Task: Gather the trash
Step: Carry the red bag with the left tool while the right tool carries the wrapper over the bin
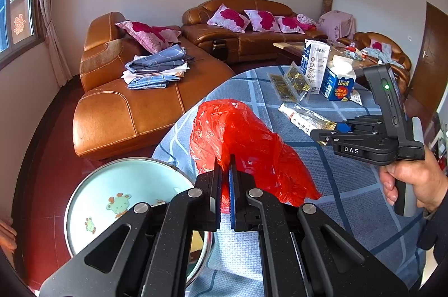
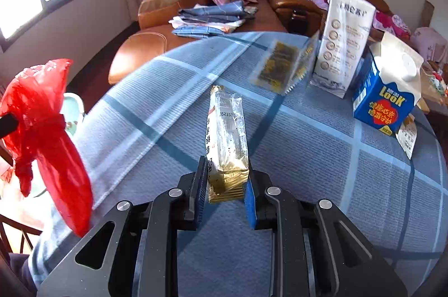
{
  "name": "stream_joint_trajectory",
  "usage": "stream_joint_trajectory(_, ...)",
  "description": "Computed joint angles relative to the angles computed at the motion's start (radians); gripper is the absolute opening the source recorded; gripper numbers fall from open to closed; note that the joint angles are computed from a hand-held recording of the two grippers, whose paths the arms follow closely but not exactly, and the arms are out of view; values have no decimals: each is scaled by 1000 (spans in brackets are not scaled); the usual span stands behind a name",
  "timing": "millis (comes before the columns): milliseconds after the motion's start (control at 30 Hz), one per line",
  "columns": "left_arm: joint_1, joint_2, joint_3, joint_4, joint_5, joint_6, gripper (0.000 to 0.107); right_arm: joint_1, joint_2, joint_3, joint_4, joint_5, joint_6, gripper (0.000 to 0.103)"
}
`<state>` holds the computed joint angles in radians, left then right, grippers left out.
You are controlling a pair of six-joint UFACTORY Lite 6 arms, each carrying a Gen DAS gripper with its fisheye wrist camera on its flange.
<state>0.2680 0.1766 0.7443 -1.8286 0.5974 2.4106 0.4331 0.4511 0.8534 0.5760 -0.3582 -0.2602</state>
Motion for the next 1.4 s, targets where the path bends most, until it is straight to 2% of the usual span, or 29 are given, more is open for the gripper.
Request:
stream_joint_trajectory(200,61,-31,1,42,5,-25,3,92,-30,21,44,-23,-24,22)
stream_joint_trajectory(433,155,-42,-5,62,8,-14,3,175,45,145,50,-44,-70,22)
stream_joint_trajectory(600,216,-37,10,63,8,-1,3,190,87,224,-61,-56,20,22)
stream_joint_trajectory(867,293,2,62,72,-11,11,3,232,123,280,-102,-84,43,22)
stream_joint_trajectory(1233,359,67,129,80,-42,26,3,256,189,334,-161,-111,42,22)
stream_joint_trajectory(1400,365,86,149,63,-60,47,3,300,218,366,-106,-116,-57,22)
